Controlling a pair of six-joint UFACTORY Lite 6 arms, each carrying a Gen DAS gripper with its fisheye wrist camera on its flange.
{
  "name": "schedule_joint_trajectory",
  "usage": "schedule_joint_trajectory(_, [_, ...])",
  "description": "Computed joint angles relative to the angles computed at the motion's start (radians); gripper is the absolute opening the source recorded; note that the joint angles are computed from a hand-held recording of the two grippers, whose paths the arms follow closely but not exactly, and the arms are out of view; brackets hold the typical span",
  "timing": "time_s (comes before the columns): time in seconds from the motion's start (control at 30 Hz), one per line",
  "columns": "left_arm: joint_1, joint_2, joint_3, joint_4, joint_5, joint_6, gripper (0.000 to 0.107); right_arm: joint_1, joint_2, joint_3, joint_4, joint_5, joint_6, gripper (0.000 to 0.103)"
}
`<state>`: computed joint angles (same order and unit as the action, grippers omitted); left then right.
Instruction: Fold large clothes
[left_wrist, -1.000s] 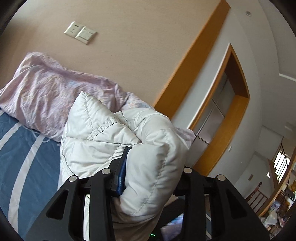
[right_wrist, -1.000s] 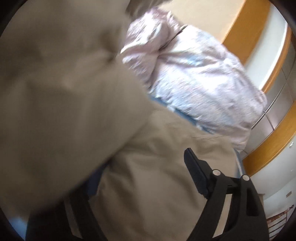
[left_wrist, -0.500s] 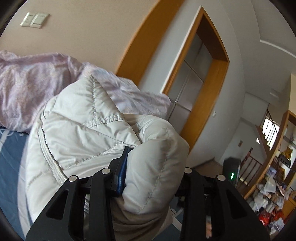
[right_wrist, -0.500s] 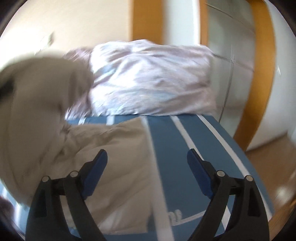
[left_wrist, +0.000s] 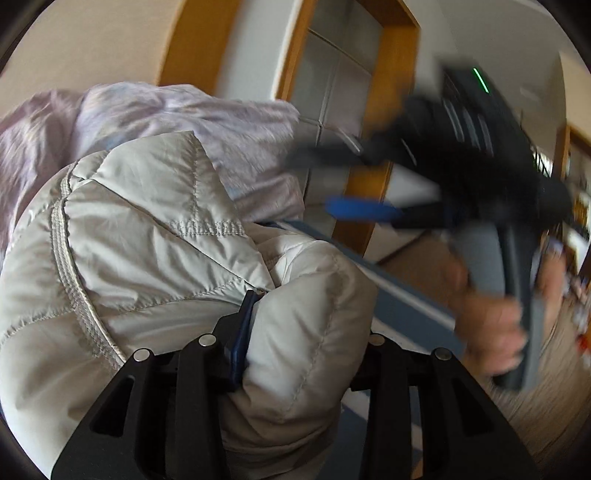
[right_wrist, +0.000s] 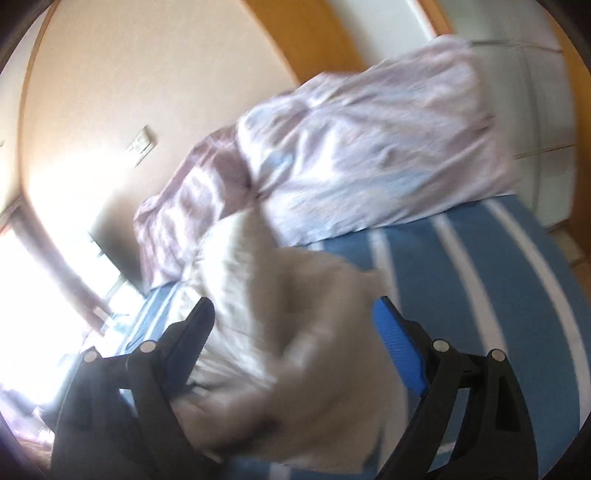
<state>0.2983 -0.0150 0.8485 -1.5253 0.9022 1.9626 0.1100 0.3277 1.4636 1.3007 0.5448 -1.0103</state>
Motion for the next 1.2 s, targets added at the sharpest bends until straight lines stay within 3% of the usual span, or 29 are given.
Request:
schedule_joint_trajectory(0.1, [-0.080, -0.014, -0.050, -0.043, -0.085, 0.094, 0.040, 0.039, 0.152, 0.222, -0.226, 0.053, 0.202, 0.088])
schedule_joint_trajectory(0.23, [-0.151, -0.032, -0.113, -0.117, -0.168, 0.217, 0.040, 0.051, 0.308, 0.427, -0.398, 0.103, 0.399, 0.083])
schedule_joint_trajectory(0.37, [-0.180, -0.035, -0.142, -0.145, -0.204, 0.273, 0.041, 0.060, 0.380, 0.521, -0.552, 0.100, 0.565, 0.080])
schedule_joint_trajectory(0.5, [-0.201, -0.028, -0.156, -0.188, -0.236, 0.326, 0.041, 0.030, 0.392, 0.496, -0.395, 0.157, 0.444, 0.075])
schedule_joint_trajectory(0.57, [-0.218, -0.029, -0.164, -0.213, -0.255, 0.350, 0.043, 0.045, 0.420, 0.538, -0.435, 0.171, 0.465, 0.066])
schedule_joint_trajectory(0.63, [-0.232, -0.048, -0.184, -0.248, -0.276, 0.393, 0.044, 0.062, 0.465, 0.594, -0.515, 0.159, 0.539, 0.039])
schedule_joint_trajectory(0.7, [-0.232, -0.092, -0.205, -0.232, -0.296, 0.394, 0.046, 0.039, 0.516, 0.647, -0.464, 0.207, 0.538, 0.025])
schedule_joint_trajectory(0.8, [-0.108, -0.190, -0.216, 0.010, -0.193, 0.225, 0.047, 0.021, 0.548, 0.667, -0.434, 0.213, 0.534, 0.018])
schedule_joint_trajectory(0.9, [0.127, -0.238, -0.133, 0.268, 0.058, 0.038, 0.050, 0.042, 0.530, 0.628, -0.494, 0.150, 0.555, 0.017])
schedule_joint_trajectory(0.97, [0.258, -0.181, -0.011, 0.302, 0.201, -0.005, 0.055, 0.057, 0.514, 0.603, -0.547, 0.110, 0.583, 0.017])
schedule_joint_trajectory(1.03, [0.351, -0.138, 0.090, 0.264, 0.259, -0.034, 0.062, 0.070, 0.503, 0.582, -0.594, 0.074, 0.615, 0.017])
schedule_joint_trajectory(1.07, [0.378, -0.095, 0.149, 0.220, 0.245, -0.030, 0.063, 0.077, 0.496, 0.567, -0.615, 0.054, 0.629, 0.016])
schedule_joint_trajectory(1.2, [0.312, 0.150, 0.427, 0.166, 0.035, -0.123, 0.064, 0.099, 0.481, 0.522, -0.711, -0.009, 0.704, 0.016])
